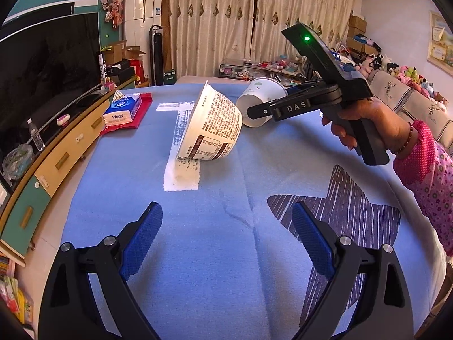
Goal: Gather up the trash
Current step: 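Carry the paper cup over the bin and open the right gripper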
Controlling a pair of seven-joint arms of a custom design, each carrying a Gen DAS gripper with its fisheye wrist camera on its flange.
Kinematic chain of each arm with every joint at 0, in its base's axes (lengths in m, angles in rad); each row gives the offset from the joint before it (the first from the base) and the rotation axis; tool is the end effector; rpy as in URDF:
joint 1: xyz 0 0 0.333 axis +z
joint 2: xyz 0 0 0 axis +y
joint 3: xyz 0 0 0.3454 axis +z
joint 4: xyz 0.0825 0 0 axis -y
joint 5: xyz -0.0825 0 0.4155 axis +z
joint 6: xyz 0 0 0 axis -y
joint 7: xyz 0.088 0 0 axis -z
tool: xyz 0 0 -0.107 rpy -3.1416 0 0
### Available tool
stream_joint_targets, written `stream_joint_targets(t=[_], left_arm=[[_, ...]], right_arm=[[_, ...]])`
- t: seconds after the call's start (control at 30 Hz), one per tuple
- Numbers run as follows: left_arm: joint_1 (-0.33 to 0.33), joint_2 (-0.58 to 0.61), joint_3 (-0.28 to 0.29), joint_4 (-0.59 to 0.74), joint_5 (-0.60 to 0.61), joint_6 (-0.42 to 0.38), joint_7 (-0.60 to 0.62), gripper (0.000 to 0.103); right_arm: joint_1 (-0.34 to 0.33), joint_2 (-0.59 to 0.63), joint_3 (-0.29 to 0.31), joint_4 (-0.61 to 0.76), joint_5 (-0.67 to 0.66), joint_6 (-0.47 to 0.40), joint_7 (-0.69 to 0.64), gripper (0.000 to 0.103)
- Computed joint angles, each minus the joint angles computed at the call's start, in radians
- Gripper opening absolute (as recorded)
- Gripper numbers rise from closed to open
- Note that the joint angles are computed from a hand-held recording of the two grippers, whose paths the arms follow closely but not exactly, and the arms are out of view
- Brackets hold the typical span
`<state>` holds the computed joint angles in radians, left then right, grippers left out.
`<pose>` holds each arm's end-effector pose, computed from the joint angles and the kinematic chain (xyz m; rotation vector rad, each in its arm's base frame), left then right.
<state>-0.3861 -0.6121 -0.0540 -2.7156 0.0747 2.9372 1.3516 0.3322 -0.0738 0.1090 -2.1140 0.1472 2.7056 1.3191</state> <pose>0.3658 -0.1794 0.5157 -1.5161 2.0373 -0.9604 0.5440 0.2529 0.5388 -2.2281 1.1992 -0.4584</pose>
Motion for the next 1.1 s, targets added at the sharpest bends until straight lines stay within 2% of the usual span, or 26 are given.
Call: stream_joint_targets(t=[0.17, 0.33, 0.47, 0.6, 0.83, 0.97, 1.1], left_arm=[[0.011, -0.004, -0.014, -0.004, 0.012, 0.007, -0.007, 0.092], [0.028, -0.011, -0.034, -0.008, 0.034, 0.014, -0.022, 0.093], [0.033, -0.015, -0.038, -0.010, 0.047, 0.017, -0.034, 0.093], [0.033, -0.020, -0.033, -0.012, 0.050, 0.016, -0.046, 0.093], [0.042, -0.012, -0.033, -0.008, 0.055, 0.013, -0.058, 0.095], [0.049, -0.017, -0.044, -0.013, 0.069, 0.021, -0.064, 0.098], [0.054, -0.013, -0.053, -0.008, 0.086, 0.018, -0.063, 0.098]], right_arm=[[-0.012, -0.133, 0.010, -0.126, -0.018, 0.054, 0.078, 0.080], [-0.035, -0.314, 0.012, -0.277, 0.012, 0.060, 0.106, 0.080], [-0.120, -0.498, 0.058, -0.420, -0.043, 0.040, 0.202, 0.080], [-0.181, -0.699, 0.049, -0.563, -0.052, -0.004, 0.252, 0.080], [-0.359, -0.991, 0.004, -0.754, -0.080, -0.135, 0.342, 0.080], [-0.459, -1.067, -0.016, -0.818, -0.102, -0.179, 0.369, 0.080], [-0.534, -1.077, -0.035, -0.855, -0.115, -0.184, 0.390, 0.080]])
